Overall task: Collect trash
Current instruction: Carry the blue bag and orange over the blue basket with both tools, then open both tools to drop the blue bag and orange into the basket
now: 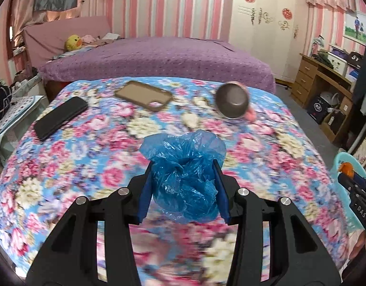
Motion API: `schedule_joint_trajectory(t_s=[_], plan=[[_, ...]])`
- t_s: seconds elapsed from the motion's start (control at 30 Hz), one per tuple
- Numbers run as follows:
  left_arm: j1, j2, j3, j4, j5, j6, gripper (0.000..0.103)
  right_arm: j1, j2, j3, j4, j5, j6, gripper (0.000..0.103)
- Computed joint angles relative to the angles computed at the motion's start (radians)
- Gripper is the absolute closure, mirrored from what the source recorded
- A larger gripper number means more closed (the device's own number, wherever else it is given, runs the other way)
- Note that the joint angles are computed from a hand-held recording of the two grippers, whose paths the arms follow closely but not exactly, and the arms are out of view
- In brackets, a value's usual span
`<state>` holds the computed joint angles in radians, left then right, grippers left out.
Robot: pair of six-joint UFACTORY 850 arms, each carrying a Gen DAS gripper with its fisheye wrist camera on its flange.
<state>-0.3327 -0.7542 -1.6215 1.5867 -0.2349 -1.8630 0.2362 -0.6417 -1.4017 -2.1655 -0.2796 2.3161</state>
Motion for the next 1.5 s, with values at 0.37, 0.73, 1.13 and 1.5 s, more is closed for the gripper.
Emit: schedule_joint_trajectory(t_s=[0.37, 0.73, 1.13, 1.5], plan=[[-0.097, -0.101, -0.159, -0.269, -0.005, 0.278, 0.059, -0.106, 0.056, 0.09, -0.141, -0.019, 0.18, 0.072], [-0.186, -0.175, -0.274, -0.318, 0.002, 0.351, 0.059, -0.188, 0.085, 0.147, -0.159, -0.038, 0.224, 0.072], [-0.267, -0.323, -0.523, -0.72, 0.026, 0.81, 0.059, -0.26, 0.103, 0.188, -0.239, -0.057, 0.335, 0.072], [-0.303, -0.476, -0.778, -1.278, -0.017, 1.404, 0.035, -0.292, 0.106, 0.206, -0.28, -0.074, 0.405, 0.072]])
